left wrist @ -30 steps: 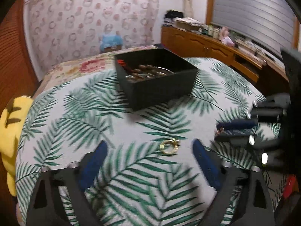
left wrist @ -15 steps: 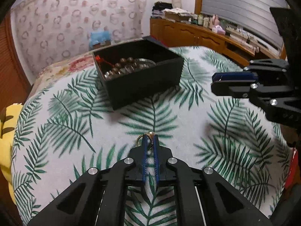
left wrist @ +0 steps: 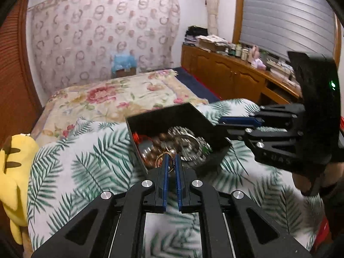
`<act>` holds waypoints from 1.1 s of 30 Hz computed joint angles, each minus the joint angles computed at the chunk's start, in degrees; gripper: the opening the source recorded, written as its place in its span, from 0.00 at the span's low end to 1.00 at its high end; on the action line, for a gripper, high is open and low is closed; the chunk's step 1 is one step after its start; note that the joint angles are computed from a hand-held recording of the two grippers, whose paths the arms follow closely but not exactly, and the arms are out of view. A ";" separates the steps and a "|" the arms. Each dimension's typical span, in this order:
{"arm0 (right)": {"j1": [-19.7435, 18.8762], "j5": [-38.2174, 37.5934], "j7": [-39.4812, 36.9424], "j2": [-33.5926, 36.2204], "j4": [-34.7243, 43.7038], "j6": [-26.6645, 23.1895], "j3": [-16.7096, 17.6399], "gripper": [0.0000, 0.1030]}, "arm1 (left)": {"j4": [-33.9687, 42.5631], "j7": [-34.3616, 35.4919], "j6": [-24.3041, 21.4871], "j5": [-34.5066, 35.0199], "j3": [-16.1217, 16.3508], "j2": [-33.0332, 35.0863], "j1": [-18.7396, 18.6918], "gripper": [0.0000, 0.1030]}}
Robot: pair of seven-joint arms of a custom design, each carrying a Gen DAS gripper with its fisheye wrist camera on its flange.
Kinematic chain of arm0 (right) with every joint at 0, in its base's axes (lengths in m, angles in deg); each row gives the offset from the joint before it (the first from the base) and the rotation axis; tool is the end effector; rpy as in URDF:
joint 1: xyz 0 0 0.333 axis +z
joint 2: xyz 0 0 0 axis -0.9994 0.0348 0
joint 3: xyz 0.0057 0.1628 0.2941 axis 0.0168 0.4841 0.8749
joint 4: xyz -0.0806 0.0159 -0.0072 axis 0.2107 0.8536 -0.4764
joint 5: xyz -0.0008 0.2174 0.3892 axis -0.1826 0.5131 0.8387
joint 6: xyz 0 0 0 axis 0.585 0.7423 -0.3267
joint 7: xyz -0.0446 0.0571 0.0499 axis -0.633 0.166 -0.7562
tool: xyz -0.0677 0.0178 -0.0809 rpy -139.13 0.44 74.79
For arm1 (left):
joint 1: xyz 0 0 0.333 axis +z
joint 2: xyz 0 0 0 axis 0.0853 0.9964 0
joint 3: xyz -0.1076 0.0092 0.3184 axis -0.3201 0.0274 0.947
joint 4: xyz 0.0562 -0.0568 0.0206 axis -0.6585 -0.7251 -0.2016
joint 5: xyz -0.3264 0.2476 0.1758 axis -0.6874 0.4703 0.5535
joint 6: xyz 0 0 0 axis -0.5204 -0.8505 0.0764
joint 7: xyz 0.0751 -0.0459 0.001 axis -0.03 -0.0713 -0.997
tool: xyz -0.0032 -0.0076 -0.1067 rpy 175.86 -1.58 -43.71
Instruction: Organize jewelry
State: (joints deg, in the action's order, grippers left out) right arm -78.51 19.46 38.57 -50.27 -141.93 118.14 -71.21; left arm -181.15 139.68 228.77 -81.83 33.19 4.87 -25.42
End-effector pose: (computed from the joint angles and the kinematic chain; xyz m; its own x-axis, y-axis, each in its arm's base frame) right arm 0.4474 0.1530 0.4382 0.2500 -0.9682 -0.0110 -0.6257 -0.1529 -0.7650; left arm 0.4551 -0.2501 0.4442 -0.6454 -0.7623 0.0491 -0.5116 0.3837 -0.7688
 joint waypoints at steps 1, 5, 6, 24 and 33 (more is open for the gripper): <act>1.61 0.54 -0.52 0.57 0.32 0.39 -1.80 0.17 | 1.27 -0.63 -0.12 0.03 0.06 1.39 0.21 0.05; 5.02 2.65 -2.19 1.74 0.91 1.79 -5.34 0.28 | 3.20 -0.59 0.74 -1.43 -0.99 3.68 1.38 0.10; 5.49 3.03 -2.37 1.70 0.83 2.02 -5.79 0.31 | 3.40 -0.69 0.71 -1.64 -1.28 3.80 1.75 0.13; -16.47 5.42 19.63 -23.97 -14.09 1.98 23.96 0.87 | -8.18 -7.23 11.62 -4.36 -10.12 -8.41 7.47 0.92; -15.44 0.97 27.33 -30.07 -17.09 -0.74 24.25 0.87 | -12.09 -12.26 15.15 0.98 -7.42 -11.42 3.28 0.92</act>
